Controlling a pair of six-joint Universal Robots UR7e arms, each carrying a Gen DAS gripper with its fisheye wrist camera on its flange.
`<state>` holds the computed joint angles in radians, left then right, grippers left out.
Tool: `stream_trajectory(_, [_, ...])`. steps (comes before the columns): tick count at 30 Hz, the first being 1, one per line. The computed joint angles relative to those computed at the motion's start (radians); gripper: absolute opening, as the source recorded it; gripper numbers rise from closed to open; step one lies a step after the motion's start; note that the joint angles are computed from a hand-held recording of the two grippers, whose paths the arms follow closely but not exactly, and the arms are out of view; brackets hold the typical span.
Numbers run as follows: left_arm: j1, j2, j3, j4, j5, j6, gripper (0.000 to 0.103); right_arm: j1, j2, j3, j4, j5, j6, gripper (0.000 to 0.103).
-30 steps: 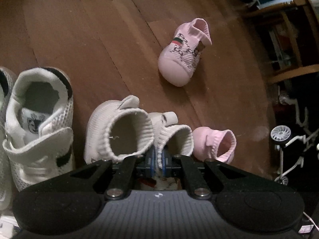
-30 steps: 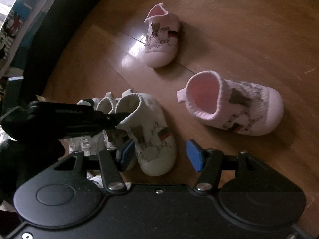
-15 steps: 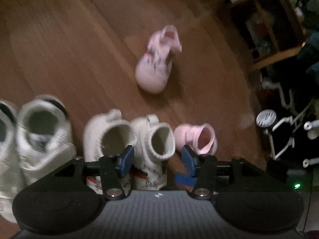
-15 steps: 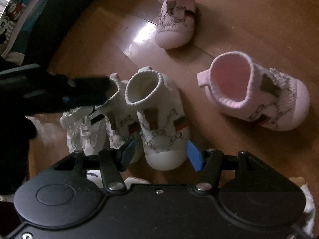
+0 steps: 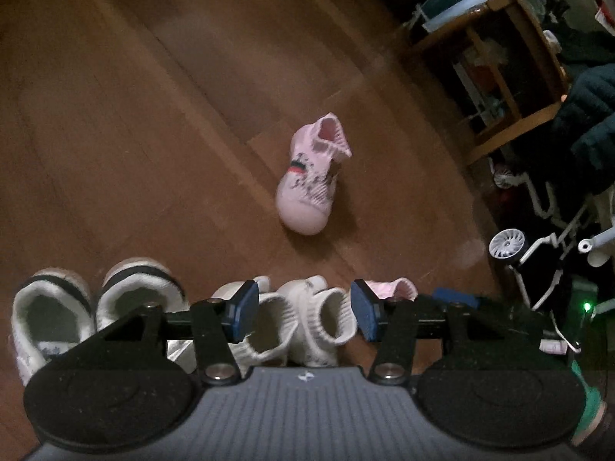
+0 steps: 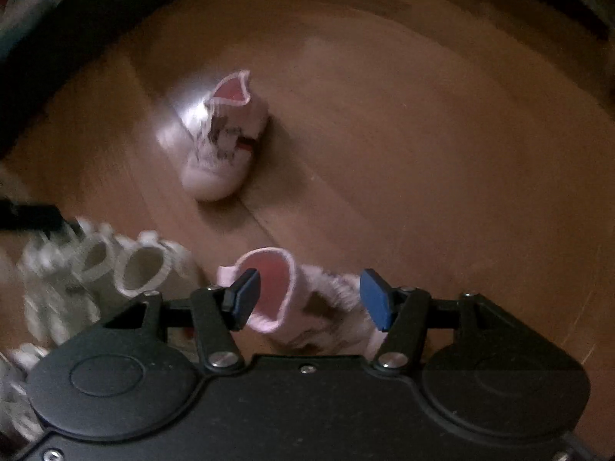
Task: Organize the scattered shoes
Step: 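Grasp a pink knit sock shoe by its collar with the right gripper, then set the pink shoe beside the white knit shoes and open the right gripper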
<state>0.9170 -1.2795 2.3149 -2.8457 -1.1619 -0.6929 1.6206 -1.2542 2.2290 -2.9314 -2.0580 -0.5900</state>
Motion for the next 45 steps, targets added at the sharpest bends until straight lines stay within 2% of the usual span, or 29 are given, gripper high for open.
stream_trajectory(4, [0.017, -0.019, 0.006, 0.015, 0.002, 0.007, 0.052, 0.008, 0.061, -0.02, -0.015, -0.044, -0.05, 0.059])
stream_trajectory(6, [0.022, -0.025, 0.007, 0.016, 0.0, 0.014, 0.052, 0.023, 0.106, -0.033, -0.013, -0.099, -0.136, 0.059])
stream_trajectory(9, [0.031, -0.04, 0.007, 0.022, -0.003, 0.025, 0.052, 0.037, 0.141, -0.049, 0.02, -0.175, -0.324, 0.058])
stream_trajectory(10, [0.035, -0.044, 0.008, 0.024, -0.004, 0.027, 0.052, 0.039, 0.14, -0.054, 0.034, -0.174, -0.347, 0.054])
stream_trajectory(11, [0.037, -0.05, 0.008, 0.028, 0.0, 0.029, 0.052, 0.036, 0.137, -0.072, 0.085, -0.166, -0.389, 0.046])
stream_trajectory(15, [0.044, -0.064, 0.007, 0.041, 0.004, 0.032, 0.052, 0.038, 0.146, -0.137, 0.23, -0.174, -0.385, 0.041])
stream_trajectory(17, [0.046, -0.068, 0.007, 0.042, 0.002, 0.036, 0.052, 0.043, 0.152, -0.169, 0.306, -0.191, -0.378, 0.03])
stream_trajectory(18, [0.046, -0.07, 0.007, 0.044, 0.001, 0.035, 0.052, 0.048, 0.155, -0.19, 0.358, -0.202, -0.343, 0.025])
stream_trajectory(19, [0.047, -0.071, 0.006, 0.046, -0.002, 0.036, 0.052, 0.043, 0.152, -0.216, 0.424, -0.194, -0.265, 0.019])
stream_trajectory(21, [0.049, -0.073, 0.005, 0.041, -0.009, 0.037, 0.052, 0.035, 0.15, -0.275, 0.566, -0.171, -0.088, 0.016])
stream_trajectory(26, [0.053, -0.078, 0.003, 0.03, -0.024, 0.04, 0.052, -0.026, 0.065, -0.28, 0.635, 0.026, 0.227, 0.013])
stream_trajectory(28, [0.052, -0.082, 0.003, 0.029, -0.025, 0.042, 0.052, -0.037, 0.044, -0.266, 0.631, 0.063, 0.286, 0.013])
stream_trajectory(31, [0.052, -0.088, 0.004, 0.027, -0.026, 0.04, 0.052, -0.044, 0.024, -0.223, 0.583, 0.077, 0.393, 0.013])
stream_trajectory(34, [0.052, -0.093, 0.006, 0.027, -0.03, 0.037, 0.052, -0.057, 0.009, -0.16, 0.48, 0.078, 0.491, 0.013])
stream_trajectory(38, [0.053, -0.098, 0.012, 0.019, -0.03, 0.028, 0.052, -0.047, 0.014, -0.097, 0.34, 0.053, 0.622, 0.013])
stream_trajectory(41, [0.055, -0.1, 0.013, 0.014, -0.034, 0.022, 0.052, -0.025, 0.032, -0.08, 0.282, 0.018, 0.705, 0.015])
stream_trajectory(42, [0.056, -0.101, 0.013, 0.011, -0.037, 0.024, 0.052, -0.024, 0.032, -0.069, 0.248, 0.013, 0.763, 0.016])
stream_trajectory(45, [0.056, -0.108, 0.016, -0.004, -0.046, 0.03, 0.052, -0.03, 0.026, -0.044, 0.192, 0.028, 0.854, 0.018])
